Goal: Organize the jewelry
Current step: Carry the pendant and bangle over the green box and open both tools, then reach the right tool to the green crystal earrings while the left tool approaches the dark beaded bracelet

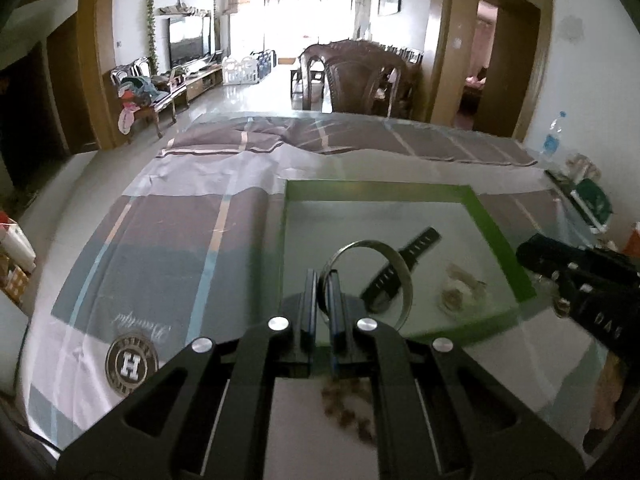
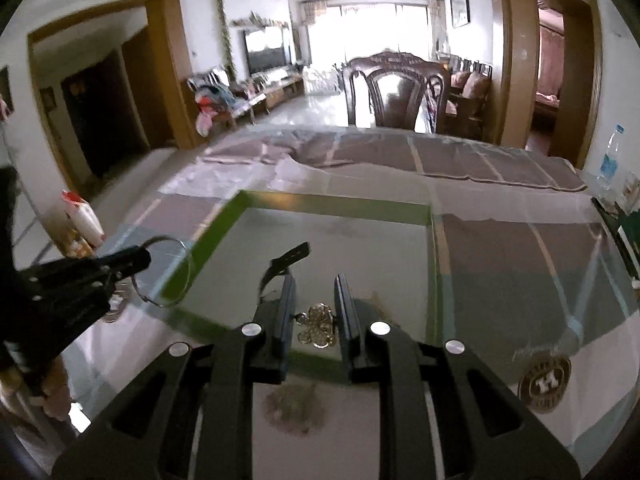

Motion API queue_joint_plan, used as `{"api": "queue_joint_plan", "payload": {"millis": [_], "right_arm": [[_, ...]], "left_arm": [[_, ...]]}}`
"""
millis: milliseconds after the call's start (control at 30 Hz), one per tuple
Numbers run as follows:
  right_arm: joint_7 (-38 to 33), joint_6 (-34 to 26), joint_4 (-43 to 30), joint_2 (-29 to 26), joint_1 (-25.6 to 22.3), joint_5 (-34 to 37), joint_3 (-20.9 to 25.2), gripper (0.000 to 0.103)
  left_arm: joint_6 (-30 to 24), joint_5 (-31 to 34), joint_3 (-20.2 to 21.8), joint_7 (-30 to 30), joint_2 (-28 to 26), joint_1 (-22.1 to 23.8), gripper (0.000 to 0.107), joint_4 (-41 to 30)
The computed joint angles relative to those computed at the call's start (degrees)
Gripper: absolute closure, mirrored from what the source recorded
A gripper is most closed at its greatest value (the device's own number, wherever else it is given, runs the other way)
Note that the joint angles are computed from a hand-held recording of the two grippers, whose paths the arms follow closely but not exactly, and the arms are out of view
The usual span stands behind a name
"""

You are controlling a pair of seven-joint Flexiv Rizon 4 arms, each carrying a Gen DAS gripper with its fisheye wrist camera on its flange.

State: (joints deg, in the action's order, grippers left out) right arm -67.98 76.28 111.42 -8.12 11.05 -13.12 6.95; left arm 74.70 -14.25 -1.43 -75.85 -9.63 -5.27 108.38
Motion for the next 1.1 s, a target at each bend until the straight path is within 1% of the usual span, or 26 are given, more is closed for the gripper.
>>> {"api": "queue_joint_plan", "payload": {"millis": [67,100,133,167,200,233,267,367,433,467,533,567,600,633,667,733,800,833,867,900,933,967,1000,1067,1100], "right_arm": [[-1.5,-3.57,-3.38,-3.09,-0.25,3.0,0.65,0.083],[-0.7,-3.79,-3.45,-3.66,0.07,2.56,0.21,0.083],[1.19,-3.93,-3.4,-4.4,0.76,0.92,-0.8,0.083],[2.65,-3.45,-2.64,-4.42,1.15,-0.3,-1.4,0.08],[3.01,-3.28,-2.22,-4.33,1.06,-0.4,-1.31,0.068],[2.99,-2.81,-1.52,-3.98,0.76,0.05,-0.96,0.063],[2.76,-1.71,-0.25,-3.02,0.32,0.73,-0.53,0.058],[1.63,0.89,4.04,0.75,-0.66,2.07,0.55,0.058],[-0.72,1.63,7.13,3.73,-1.31,4.73,1.82,0.058],[-0.79,2.18,9.53,5.35,-1.24,4.7,2.09,0.058],[-0.99,1.46,12.17,6.6,-0.82,5.08,2.41,0.058],[-2.82,0.6,12.17,6.43,-0.49,7.17,2.68,0.058],[-4.58,-0.19,11.93,5.92,-0.1,9.33,2.96,0.058],[-4.9,-0.67,11.66,5.39,0.24,9.94,2.95,0.058],[-4.74,-1.47,10.99,4.06,0.61,10.05,2.76,0.058],[-5.05,-3.08,9.59,2.26,1.02,11.15,2.9,0.058],[-6.36,-4.3,8.4,0.77,1.21,12.74,3.41,0.058],[-5.58,-4.66,8.45,0.29,1.65,11.72,3.2,0.058],[-4.22,-4.26,9.08,0.18,2.12,9.9,2.71,0.062],[-2.33,-3.87,9.94,0.24,2.68,7.16,2.02,0.073],[-2.75,-3.79,9.94,0.22,2.47,7.25,2.25,0.075],[-4.56,-4.05,9.72,0.58,1.89,9.47,3.23,0.08],[-5.04,-3.89,9.91,0.91,1.73,10.12,3.45,0.086],[-5.9,-3.8,10.59,2.16,1.49,11.42,3.84,0.087],[-5.07,-3.06,11.59,3.11,1.61,10.83,3.65,0.087]], "left_arm": [[-2.12,4.82,1.65,-4.26,-3.01,-1.12,0.101,-3.66],[-2.24,5.83,1.77,-5.07,-3.82,-1.37,0.101,-4.14],[-2.31,5.42,1.14,-4.43,-4.66,-1.04,0.1,-4.43],[-2.25,4.87,0.67,-3.96,-4.98,-0.8,0.096,-4.35],[-1.77,3.76,0.0,-3.4,-5.34,-0.44,0.091,-4.02],[-1.52,3.58,0.04,-3.53,-5.36,-0.47,0.084,-3.74],[-1.21,3.66,0.21,-3.78,-5.2,-0.58,0.073,-3.34],[2.08,0.48,-1.04,-1.02,-2.17,0.5,0.072,1.57],[4.27,-5.68,-3.05,4.53,1.58,1.79,0.072,7.39],[4.55,-6.45,-2.76,5.44,2.58,1.44,0.072,8.89],[4.0,-5.23,-1.26,5.48,4.3,0.45,0.072,11.93],[3.66,-6.3,-1.3,6.87,4.54,0.29,0.072,13.06],[2.73,-8.83,-1.8,9.35,4.33,0.27,0.072,14.11],[2.1,-9.11,-1.64,9.42,3.91,0.04,0.072,14.19],[1.22,-8.43,-1.26,8.65,3.18,-0.13,0.072,13.86],[-1.24,-5.34,-0.12,5.21,1.49,-0.39,0.072,12.47],[-2.76,-5.02,-0.01,3.97,0.58,-0.12,0.072,11.89],[-2.43,-4.96,-0.06,3.68,0.44,-0.08,0.072,11.97],[-2.13,-4.87,-0.1,3.66,0.49,-0.01,0.072,12.15],[-1.91,-5.24,-0.34,4.26,0.75,0.1,0.073,12.62],[-1.55,-6.19,-0.75,5.24,1.02,0.25,0.076,13.25],[-1.15,-7.46,-1.21,6.49,1.2,0.41,0.08,13.82],[-0.68,-9.22,-1.75,8.18,1.58,0.59,0.083,14.66],[-0.4,-11.41,-1.93,9.74,2.77,0.47,0.088,16.23],[-0.73,-12.27,-1.97,10.25,3.28,0.24,0.091,16.69]]}}
